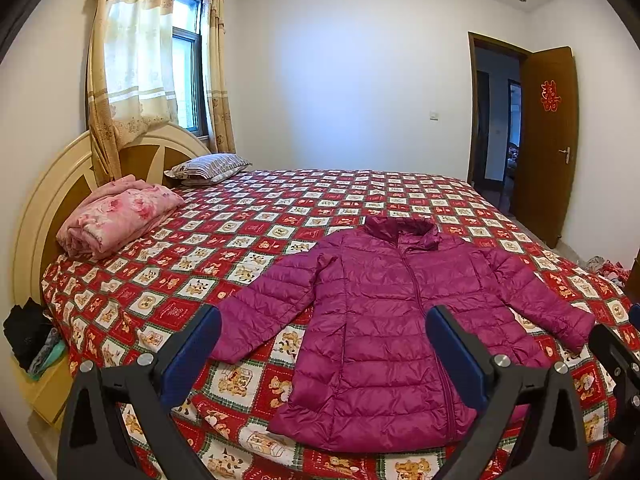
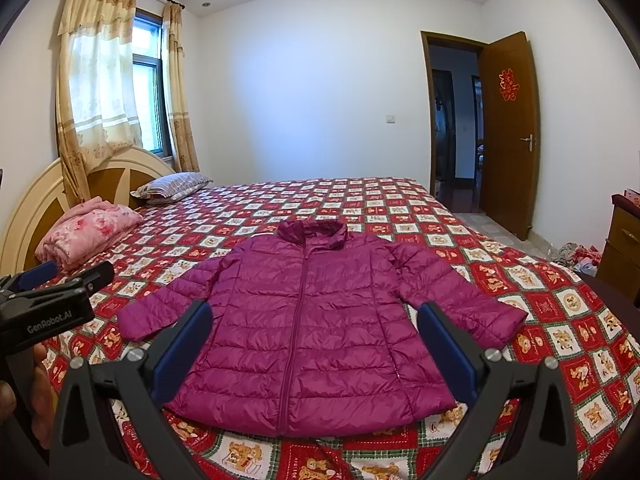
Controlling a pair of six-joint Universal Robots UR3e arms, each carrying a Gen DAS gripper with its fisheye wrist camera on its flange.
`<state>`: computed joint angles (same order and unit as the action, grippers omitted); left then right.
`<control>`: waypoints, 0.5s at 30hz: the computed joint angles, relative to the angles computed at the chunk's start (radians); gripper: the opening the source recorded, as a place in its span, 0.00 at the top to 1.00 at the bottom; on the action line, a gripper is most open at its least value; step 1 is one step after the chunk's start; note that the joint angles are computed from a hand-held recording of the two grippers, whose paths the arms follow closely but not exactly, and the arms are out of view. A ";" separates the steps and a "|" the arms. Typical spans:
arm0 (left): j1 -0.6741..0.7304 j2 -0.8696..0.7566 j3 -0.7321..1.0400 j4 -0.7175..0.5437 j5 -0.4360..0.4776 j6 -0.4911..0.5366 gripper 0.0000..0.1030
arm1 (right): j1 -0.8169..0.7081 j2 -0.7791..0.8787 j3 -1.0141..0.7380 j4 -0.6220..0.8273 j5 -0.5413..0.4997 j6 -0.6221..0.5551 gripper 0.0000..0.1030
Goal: Fold large clothes
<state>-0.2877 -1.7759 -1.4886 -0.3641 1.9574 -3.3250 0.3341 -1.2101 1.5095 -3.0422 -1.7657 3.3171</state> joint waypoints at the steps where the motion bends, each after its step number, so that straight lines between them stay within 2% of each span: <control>1: 0.000 -0.001 0.001 0.000 0.000 -0.001 0.01 | 0.000 0.000 0.002 -0.001 0.001 0.000 0.00; 15: -0.004 -0.003 0.003 -0.002 0.003 -0.001 0.01 | 0.000 0.002 -0.001 0.004 0.005 -0.001 0.00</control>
<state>-0.2916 -1.7791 -1.4857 -0.3658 1.9603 -3.3262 0.3342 -1.2084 1.5089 -3.0386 -1.7607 3.3163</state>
